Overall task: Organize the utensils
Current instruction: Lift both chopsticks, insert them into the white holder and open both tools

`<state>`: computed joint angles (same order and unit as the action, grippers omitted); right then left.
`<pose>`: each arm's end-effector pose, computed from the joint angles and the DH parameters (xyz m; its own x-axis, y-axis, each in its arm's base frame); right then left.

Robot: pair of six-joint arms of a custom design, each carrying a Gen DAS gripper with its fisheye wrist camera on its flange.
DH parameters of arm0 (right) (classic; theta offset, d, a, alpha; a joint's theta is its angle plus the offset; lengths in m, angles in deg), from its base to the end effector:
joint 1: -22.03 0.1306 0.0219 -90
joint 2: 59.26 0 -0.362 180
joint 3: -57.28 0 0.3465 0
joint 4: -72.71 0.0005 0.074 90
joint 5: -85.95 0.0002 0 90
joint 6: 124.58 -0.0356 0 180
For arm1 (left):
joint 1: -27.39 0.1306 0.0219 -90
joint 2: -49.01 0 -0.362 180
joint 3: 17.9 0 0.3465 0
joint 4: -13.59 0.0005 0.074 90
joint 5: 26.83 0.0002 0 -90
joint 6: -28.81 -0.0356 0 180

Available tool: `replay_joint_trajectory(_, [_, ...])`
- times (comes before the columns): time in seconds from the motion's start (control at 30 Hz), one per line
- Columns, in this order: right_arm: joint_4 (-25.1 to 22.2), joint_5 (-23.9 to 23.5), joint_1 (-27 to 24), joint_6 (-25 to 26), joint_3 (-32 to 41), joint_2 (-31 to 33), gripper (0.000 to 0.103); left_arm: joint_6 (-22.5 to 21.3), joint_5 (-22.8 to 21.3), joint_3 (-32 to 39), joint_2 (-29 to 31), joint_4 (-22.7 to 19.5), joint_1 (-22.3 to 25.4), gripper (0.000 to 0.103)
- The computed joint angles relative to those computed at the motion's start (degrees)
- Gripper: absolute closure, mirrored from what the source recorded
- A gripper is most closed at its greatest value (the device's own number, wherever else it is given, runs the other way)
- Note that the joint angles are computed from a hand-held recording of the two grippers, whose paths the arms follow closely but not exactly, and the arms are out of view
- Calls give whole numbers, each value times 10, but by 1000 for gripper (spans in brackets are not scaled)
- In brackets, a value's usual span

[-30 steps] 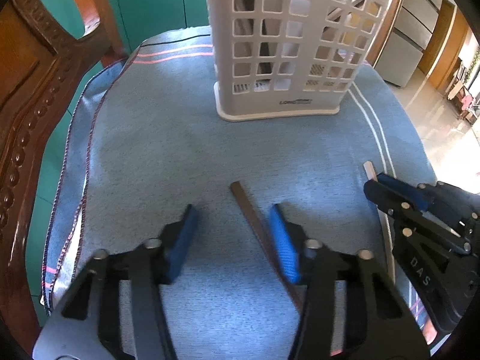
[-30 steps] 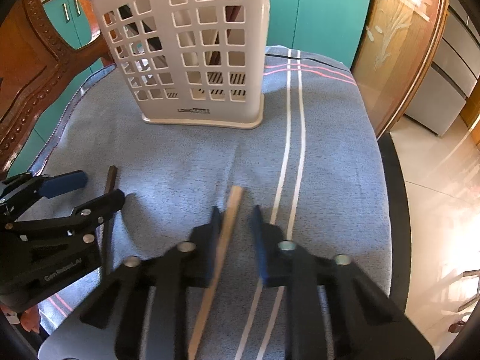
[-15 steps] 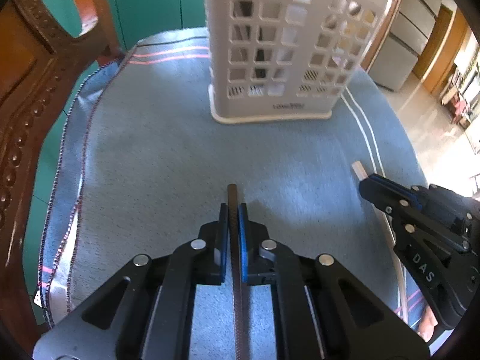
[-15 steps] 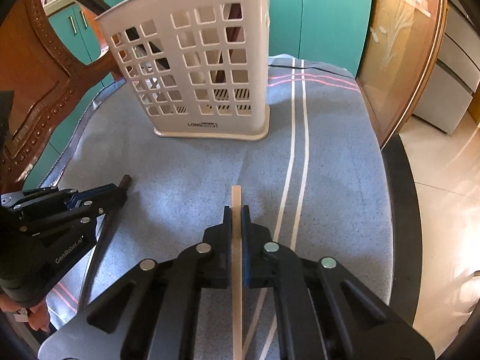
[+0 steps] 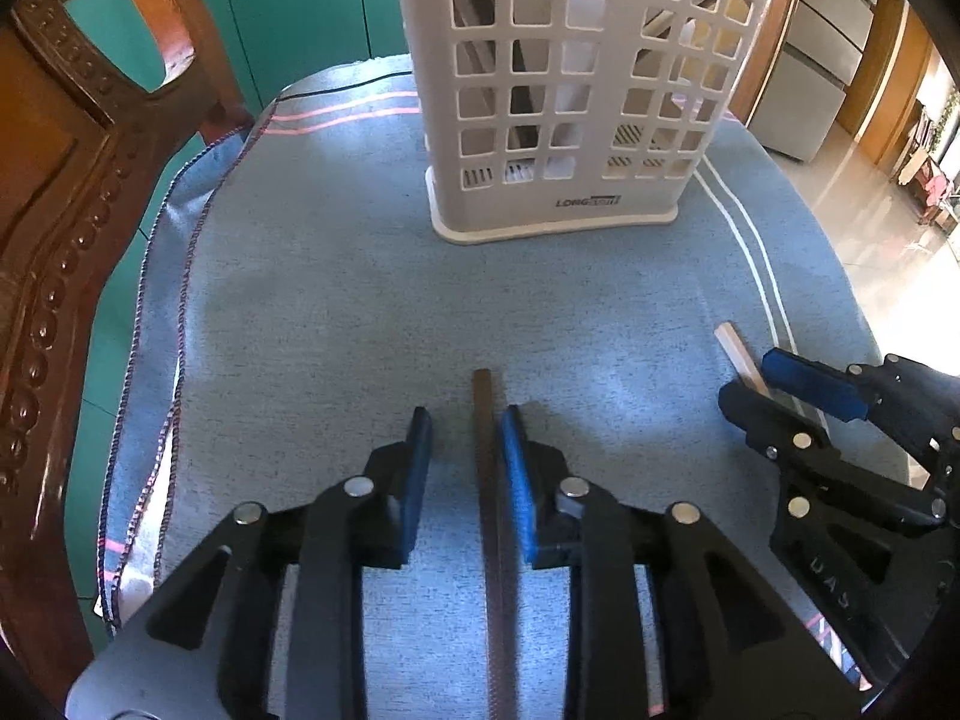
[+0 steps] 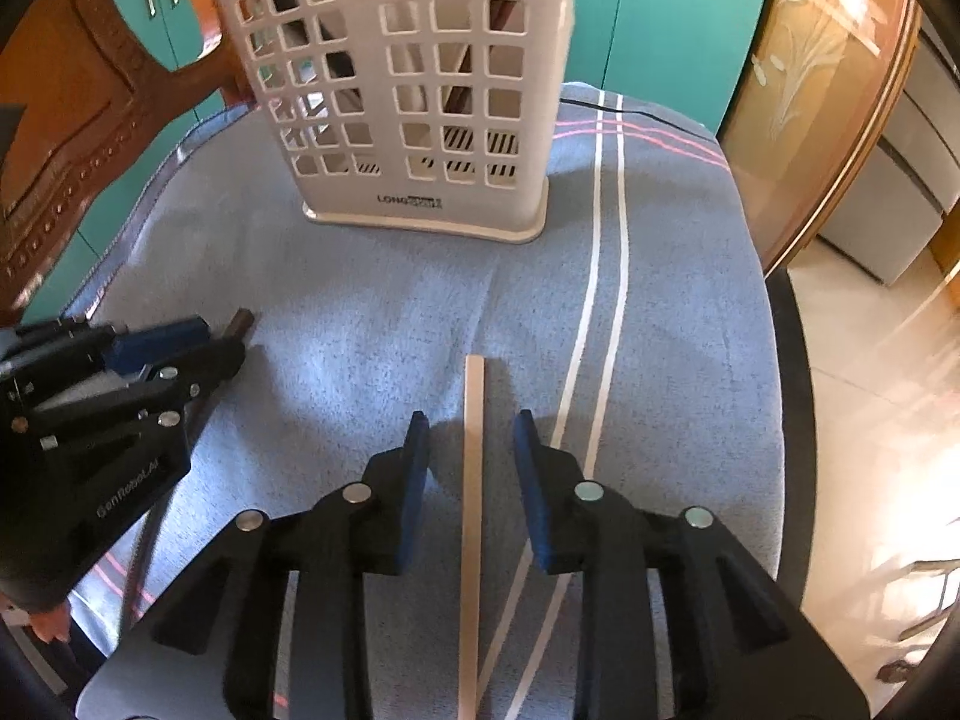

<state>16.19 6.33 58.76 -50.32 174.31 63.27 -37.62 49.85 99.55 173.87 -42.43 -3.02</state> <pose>0.4950 0.3607 0.3062 -0.8224 -0.2808 -0.4947 -0.3090 0.9507 -0.0259 0.5393 -0.3076 0.2857 -0.8684 0.0585 -0.4924 0.0616 0.9981 0.0100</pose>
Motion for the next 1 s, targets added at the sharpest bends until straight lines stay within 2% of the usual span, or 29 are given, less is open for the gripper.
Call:
replay_joint_trajectory(0.03, [1, -4, 0, 0, 0, 0, 78, -2, 1, 0, 0, 1, 1, 79])
replay_joint_trajectory(0.07, [4, -13, 0, 1, 0, 1, 89, -3, 6, -1, -1, 4, 2, 81])
replay_joint_trajectory(0.13, [3, -16, 1, 0, 6, 4, 97, -7, 16, -2, 0, 9, 2, 94])
replay_joint_trajectory(0.23, [18, -30, -3, -1, -4, -2, 97, -5, 20, -10, -5, 18, 3, 95])
replay_joint_trajectory(0.33, [48, -53, -8, -6, -26, -23, 97, 7, 29, -32, -24, 46, 6, 96])
replay_joint_trajectory(0.6, [170, -111, -22, -43, -134, -149, 97, 27, 57, -166, -176, 171, 14, 96])
replay_joint_trajectory(0.73, [241, -119, -23, -70, -198, -216, 96, 32, 30, -203, -237, 209, 4, 96])
replay_joint_trajectory(0.87, [259, -114, -24, -80, -213, -250, 96, 30, 15, -216, -278, 229, -4, 96])
replay_joint_trajectory(1.0, [261, -95, -21, -69, -199, -276, 96, 1, -7, -191, -293, 241, -12, 96])
